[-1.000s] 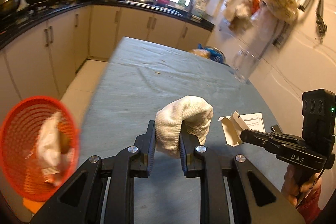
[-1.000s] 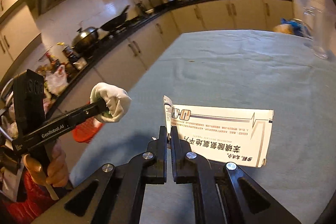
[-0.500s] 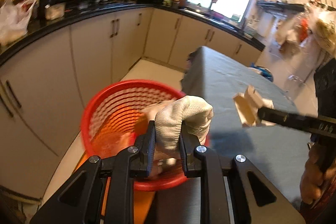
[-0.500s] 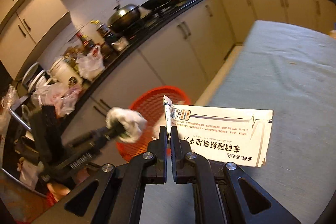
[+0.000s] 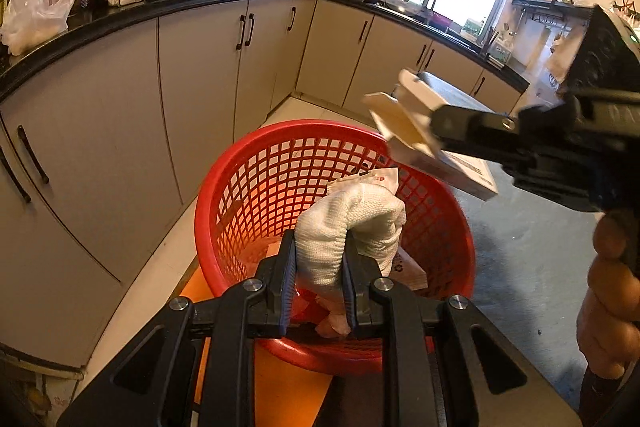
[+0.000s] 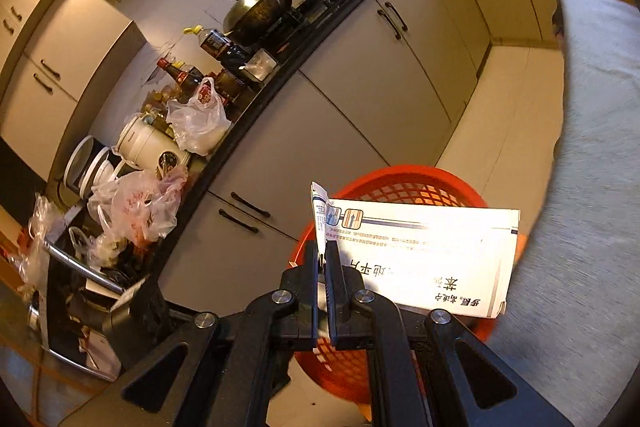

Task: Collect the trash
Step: 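Carry the towel and paper box over the orange basket, then open both tools to drop the towel and box into the basket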

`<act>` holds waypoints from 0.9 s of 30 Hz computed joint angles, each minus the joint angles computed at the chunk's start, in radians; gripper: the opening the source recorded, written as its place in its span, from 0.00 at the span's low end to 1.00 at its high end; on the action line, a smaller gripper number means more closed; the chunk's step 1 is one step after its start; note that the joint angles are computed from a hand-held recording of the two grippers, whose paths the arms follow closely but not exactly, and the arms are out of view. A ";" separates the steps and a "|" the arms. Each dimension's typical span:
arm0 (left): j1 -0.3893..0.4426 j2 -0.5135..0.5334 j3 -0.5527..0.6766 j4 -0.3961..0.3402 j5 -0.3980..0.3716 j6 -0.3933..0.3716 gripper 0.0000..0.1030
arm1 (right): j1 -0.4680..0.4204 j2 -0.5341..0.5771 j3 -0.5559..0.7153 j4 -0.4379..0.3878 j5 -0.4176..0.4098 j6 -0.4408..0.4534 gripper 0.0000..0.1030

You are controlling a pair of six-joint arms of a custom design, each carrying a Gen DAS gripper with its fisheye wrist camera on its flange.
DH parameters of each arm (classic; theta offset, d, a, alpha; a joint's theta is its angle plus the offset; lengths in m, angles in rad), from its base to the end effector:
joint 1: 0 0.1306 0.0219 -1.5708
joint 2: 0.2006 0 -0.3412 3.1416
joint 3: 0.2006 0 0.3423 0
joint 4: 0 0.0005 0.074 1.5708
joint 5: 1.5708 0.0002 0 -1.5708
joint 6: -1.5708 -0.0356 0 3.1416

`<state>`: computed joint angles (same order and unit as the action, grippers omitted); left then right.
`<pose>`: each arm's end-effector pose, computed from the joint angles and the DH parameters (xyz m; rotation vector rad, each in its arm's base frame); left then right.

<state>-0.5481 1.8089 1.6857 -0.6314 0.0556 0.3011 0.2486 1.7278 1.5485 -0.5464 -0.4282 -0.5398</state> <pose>0.4990 -0.3076 0.3222 0.3210 2.3539 -0.4833 0.5369 0.1510 0.3184 0.1147 2.3795 0.8854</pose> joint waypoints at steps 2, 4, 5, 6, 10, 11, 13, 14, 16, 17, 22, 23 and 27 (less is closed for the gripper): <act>-0.001 0.011 0.007 -0.003 0.000 -0.002 0.19 | -0.001 0.025 0.023 0.000 -0.012 -0.015 0.04; -0.006 0.017 0.011 -0.006 -0.010 -0.007 0.20 | -0.002 0.045 0.035 0.005 -0.020 -0.033 0.04; -0.011 0.018 0.010 -0.006 -0.016 -0.007 0.20 | -0.004 0.052 0.040 0.002 -0.022 -0.037 0.06; -0.015 0.018 0.009 -0.003 -0.016 -0.008 0.20 | -0.003 0.063 0.051 -0.003 -0.025 -0.041 0.07; -0.025 0.007 -0.004 0.018 -0.042 -0.008 0.35 | -0.006 0.083 0.070 -0.023 -0.036 -0.045 0.14; -0.026 0.003 -0.007 0.021 -0.046 -0.004 0.35 | -0.007 0.081 0.067 -0.021 -0.035 -0.045 0.18; -0.023 0.000 -0.006 0.021 -0.041 -0.001 0.38 | -0.010 0.066 0.053 -0.012 -0.033 -0.043 0.24; -0.024 -0.002 -0.006 0.018 -0.044 0.004 0.44 | -0.010 0.059 0.048 -0.009 -0.028 -0.039 0.27; -0.027 -0.011 -0.013 0.020 -0.058 0.010 0.46 | -0.010 0.041 0.033 -0.001 -0.014 -0.040 0.30; -0.028 -0.020 -0.022 0.026 -0.061 0.009 0.46 | -0.011 0.028 0.024 0.002 -0.011 -0.035 0.30; -0.041 -0.072 -0.072 0.052 -0.129 0.024 0.62 | -0.015 -0.050 -0.036 0.007 0.043 -0.011 0.35; -0.047 -0.088 -0.088 0.058 -0.168 0.037 0.68 | -0.014 -0.073 -0.052 0.002 0.071 0.000 0.41; -0.083 -0.149 -0.152 0.093 -0.311 0.067 0.77 | -0.005 -0.180 -0.137 -0.009 0.192 0.049 0.64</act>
<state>-0.6315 1.6596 1.5341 -0.5386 -0.2551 0.3681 0.2436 1.5475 1.4119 -0.5558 -0.2359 -0.4907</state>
